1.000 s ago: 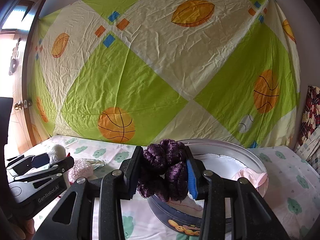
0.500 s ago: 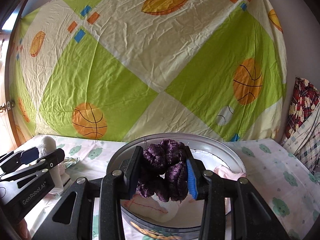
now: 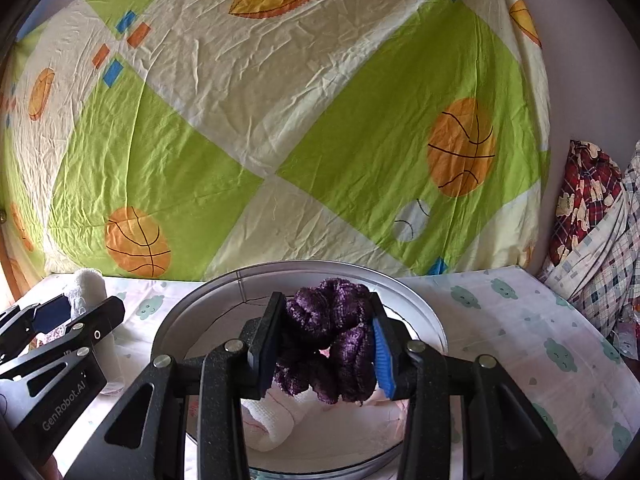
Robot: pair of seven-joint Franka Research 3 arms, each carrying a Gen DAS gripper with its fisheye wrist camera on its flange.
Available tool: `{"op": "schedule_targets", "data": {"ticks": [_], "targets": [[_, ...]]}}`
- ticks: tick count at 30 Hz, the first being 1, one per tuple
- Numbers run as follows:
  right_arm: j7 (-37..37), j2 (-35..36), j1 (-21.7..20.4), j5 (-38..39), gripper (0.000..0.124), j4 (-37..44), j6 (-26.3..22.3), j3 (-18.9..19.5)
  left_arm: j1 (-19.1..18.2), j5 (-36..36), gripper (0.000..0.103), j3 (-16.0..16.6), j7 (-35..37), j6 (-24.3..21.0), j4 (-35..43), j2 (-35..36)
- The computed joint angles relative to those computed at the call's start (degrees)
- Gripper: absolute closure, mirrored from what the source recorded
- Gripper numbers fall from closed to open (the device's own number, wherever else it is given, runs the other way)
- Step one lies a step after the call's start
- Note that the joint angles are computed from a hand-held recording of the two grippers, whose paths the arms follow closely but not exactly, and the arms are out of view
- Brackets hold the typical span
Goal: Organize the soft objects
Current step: 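Carry the rolled towel and the purple scrunchie over the tin with both tools, then open the left tool to drop the towel while the right tool releases the scrunchie into the tin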
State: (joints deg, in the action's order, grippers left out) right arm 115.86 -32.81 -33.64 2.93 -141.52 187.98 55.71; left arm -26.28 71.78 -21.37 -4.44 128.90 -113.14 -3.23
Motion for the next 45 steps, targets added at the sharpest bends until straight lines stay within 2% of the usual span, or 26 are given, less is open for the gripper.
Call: {"op": "schedule_targets", "data": {"ticks": [4,17,23,32,41,45], "targets": [[0.2,-0.1,-1.5,-0.4,0.082,0.3,-0.8,0.4,-0.2,0.3,0.061,0.3,0.3,1.6,2.1,2.1],[3.9,0.1,-7.8,-4.6,0.082,2.0,-4.2,3.0,-4.1,1.0,0.061,3.3,3.1,1.2,9.9,10.3],[6.1,0.7,-10.1,-8.0,0.082,3.0,-6.0,4.3,-4.6,-0.7,0.061,4.6,3.6,2.2,10.0,11.3],[8.8,1.9,-12.2,-12.4,0.082,4.4,-7.7,5.9,-4.8,-1.7,0.061,5.3,4.3,0.7,10.1,12.0],[10.1,6.6,-11.5,-16.8,0.079,6.1,-9.8,5.6,-5.1,-2.5,0.061,5.6,4.8,-1.2,10.4,12.8],[10.7,9.9,-9.0,-19.5,0.065,6.8,-10.3,3.5,-4.7,-2.1,0.058,5.8,3.7,0.2,9.2,12.1]]}}
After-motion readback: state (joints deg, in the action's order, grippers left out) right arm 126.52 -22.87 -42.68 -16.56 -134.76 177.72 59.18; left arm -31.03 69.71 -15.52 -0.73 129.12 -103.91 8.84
